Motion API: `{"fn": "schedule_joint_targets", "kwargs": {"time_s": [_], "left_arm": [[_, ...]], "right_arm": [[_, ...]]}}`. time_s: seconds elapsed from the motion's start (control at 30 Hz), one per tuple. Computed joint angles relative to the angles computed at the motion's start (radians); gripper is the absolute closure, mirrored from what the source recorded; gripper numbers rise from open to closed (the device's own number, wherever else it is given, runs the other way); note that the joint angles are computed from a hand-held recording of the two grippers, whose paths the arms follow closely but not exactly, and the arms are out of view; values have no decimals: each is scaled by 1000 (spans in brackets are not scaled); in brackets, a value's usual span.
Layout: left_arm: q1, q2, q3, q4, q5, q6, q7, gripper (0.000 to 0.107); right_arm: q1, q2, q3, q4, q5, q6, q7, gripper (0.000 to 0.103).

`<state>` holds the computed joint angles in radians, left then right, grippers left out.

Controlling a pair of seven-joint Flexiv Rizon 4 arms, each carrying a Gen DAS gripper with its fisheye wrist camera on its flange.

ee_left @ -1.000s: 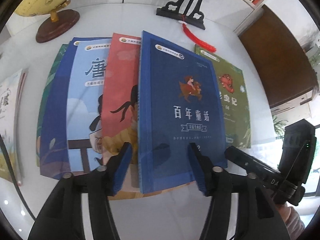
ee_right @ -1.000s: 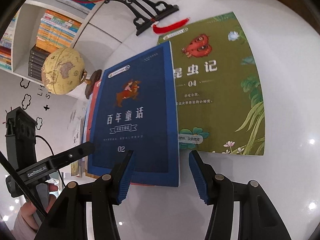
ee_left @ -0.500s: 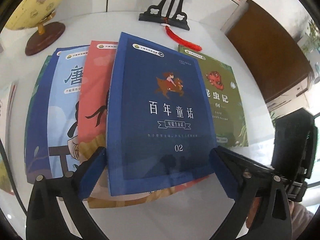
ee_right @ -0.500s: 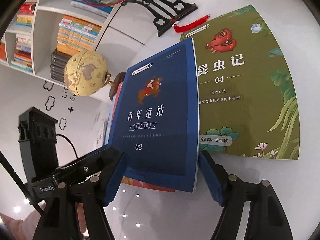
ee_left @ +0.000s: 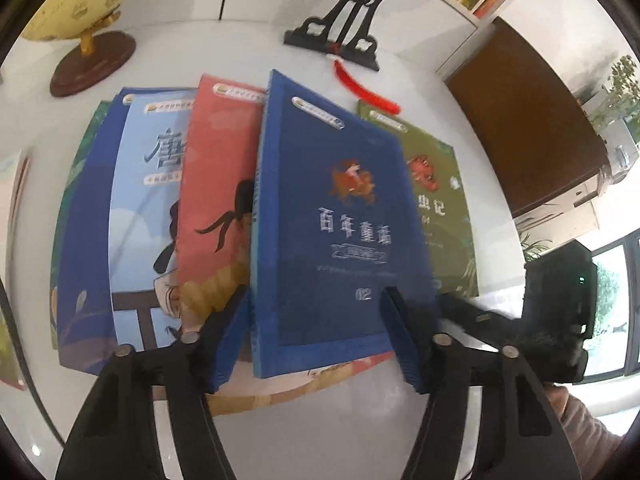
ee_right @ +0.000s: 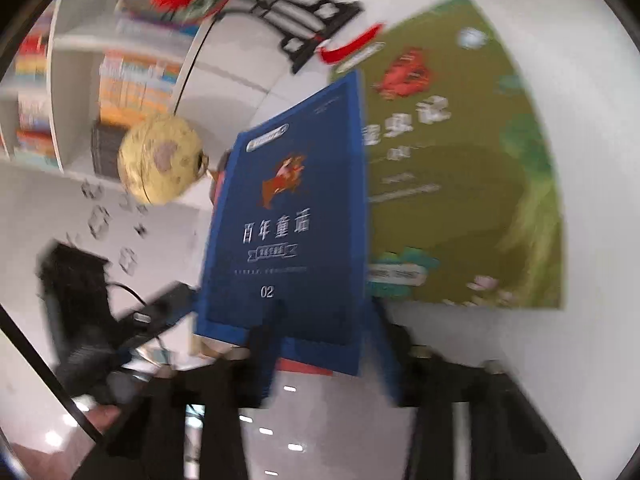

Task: Organize books
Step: 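Lower both tools onto the blue book's edge and grip it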

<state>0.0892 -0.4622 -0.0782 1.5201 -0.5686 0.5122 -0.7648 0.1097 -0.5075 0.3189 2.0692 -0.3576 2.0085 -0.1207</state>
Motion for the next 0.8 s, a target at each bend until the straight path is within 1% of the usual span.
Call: {"fn": "schedule_joint_targets", "kwargs": {"time_s": [0.03,0.07,0.1,0.17,0.2,0.23,0.27,0.3,0.33,0.37,0.43,0.5,0.57,0.63,0.7,0.77,0.8], "left_arm": [[2,1,1,2,2,-1,4,58],[-2,5,3,10,7,12,10,59],[-9,12,6,21,21,32,22,59],[-20,19,10,30,49,58,36,59],[-24,21,11,32,57,65,35,59],[-24,19,11,30,55,62,25,59],[-19,16,9,22,50,45,16,59],[-15,14,8,20,44,34,13,59],[-14,14,8,18,44,28,10,59],[-14,15,8,17,45,23,10,59],[-7,10,5,7,39,-10,4,59],[9,0,-3,-7,6,-62,-6,59],[21,-5,-8,-13,-20,-103,-2,59],[11,-4,-2,-7,-5,-87,10,59],[13,-10,-5,-14,-19,-95,7,59],[23,-28,-11,-40,-38,-138,-10,59],[36,-55,-21,-75,-51,-215,-34,58]], "right_arm": [[23,-11,-15,19,52,96,-9,77],[41,-21,-28,35,88,179,-20,77],[47,-18,-37,45,83,212,-27,77],[37,-22,-42,45,36,226,-15,77],[30,-19,-44,43,10,194,7,77],[19,-10,-44,44,-18,137,34,77],[8,-14,-36,41,-31,117,55,78],[12,-22,-36,40,-15,130,66,76],[37,-22,-54,43,24,153,59,74],[46,-21,-60,43,42,162,61,74],[55,-19,-67,46,55,166,64,71],[33,-32,-51,49,37,206,80,70],[33,-22,-62,55,20,205,80,70],[22,-11,-63,72,3,209,82,70],[5,-16,-53,67,-24,194,113,68],[23,-15,-66,64,-5,196,112,63],[43,-10,-80,63,21,199,100,57]]}}
